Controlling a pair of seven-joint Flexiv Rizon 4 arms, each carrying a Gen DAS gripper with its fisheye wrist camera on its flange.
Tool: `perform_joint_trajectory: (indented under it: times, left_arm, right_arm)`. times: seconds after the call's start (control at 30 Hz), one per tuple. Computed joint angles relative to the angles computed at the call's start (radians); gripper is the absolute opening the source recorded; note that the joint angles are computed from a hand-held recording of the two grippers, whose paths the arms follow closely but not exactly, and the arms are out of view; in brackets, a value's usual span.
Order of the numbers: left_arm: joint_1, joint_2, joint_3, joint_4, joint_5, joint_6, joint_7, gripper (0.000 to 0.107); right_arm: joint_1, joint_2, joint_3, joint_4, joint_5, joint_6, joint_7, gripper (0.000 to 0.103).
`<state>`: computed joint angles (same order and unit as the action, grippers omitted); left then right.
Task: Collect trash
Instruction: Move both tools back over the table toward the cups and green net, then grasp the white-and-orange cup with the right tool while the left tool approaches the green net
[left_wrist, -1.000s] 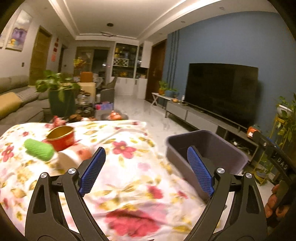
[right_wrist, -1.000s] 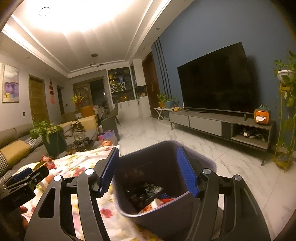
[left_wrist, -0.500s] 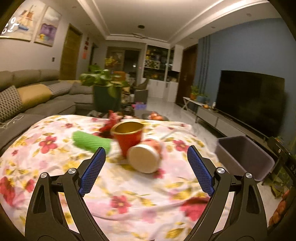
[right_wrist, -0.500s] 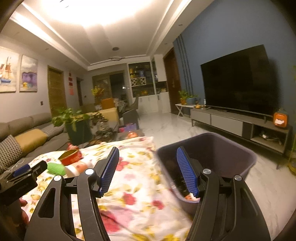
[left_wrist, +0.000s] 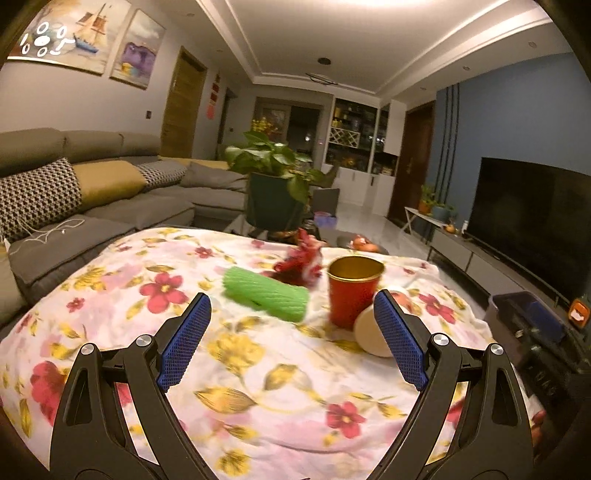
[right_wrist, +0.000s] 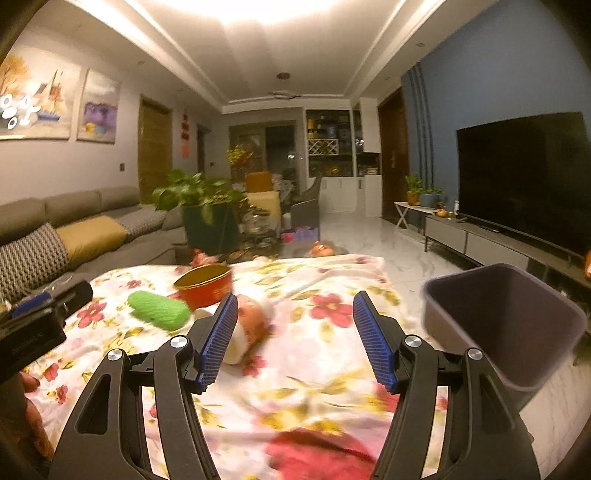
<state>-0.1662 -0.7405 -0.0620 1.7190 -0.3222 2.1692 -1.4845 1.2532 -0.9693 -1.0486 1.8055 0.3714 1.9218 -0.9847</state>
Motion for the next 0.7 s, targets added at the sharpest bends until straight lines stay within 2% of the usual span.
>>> perform_joint_trajectory:
  times: [0.4,0.53,0.7]
  left_arm:
    - [0.050,-0.015,-0.002,-0.033,0.007,0.000,-0.019,0.088]
    - [0.066,-0.024,-0.007,-0.051,0.021,-0.004,-0.026,0.088]
    - [0.088,-0.034,-0.021,-0.072,0.046,-0.018,-0.038,0.088]
  right_arm:
    - [-0.087,-0.074,0.038,-0.168,-0.165,-0.126,0.083,0.064]
    - [-0.123,-0.071,0.070,-0.205,-0.240,-0.162,0.110,0.060]
    - [-0.139,-0.078,0.072,-0.228,-0.307,-0.195,0.146,0.056]
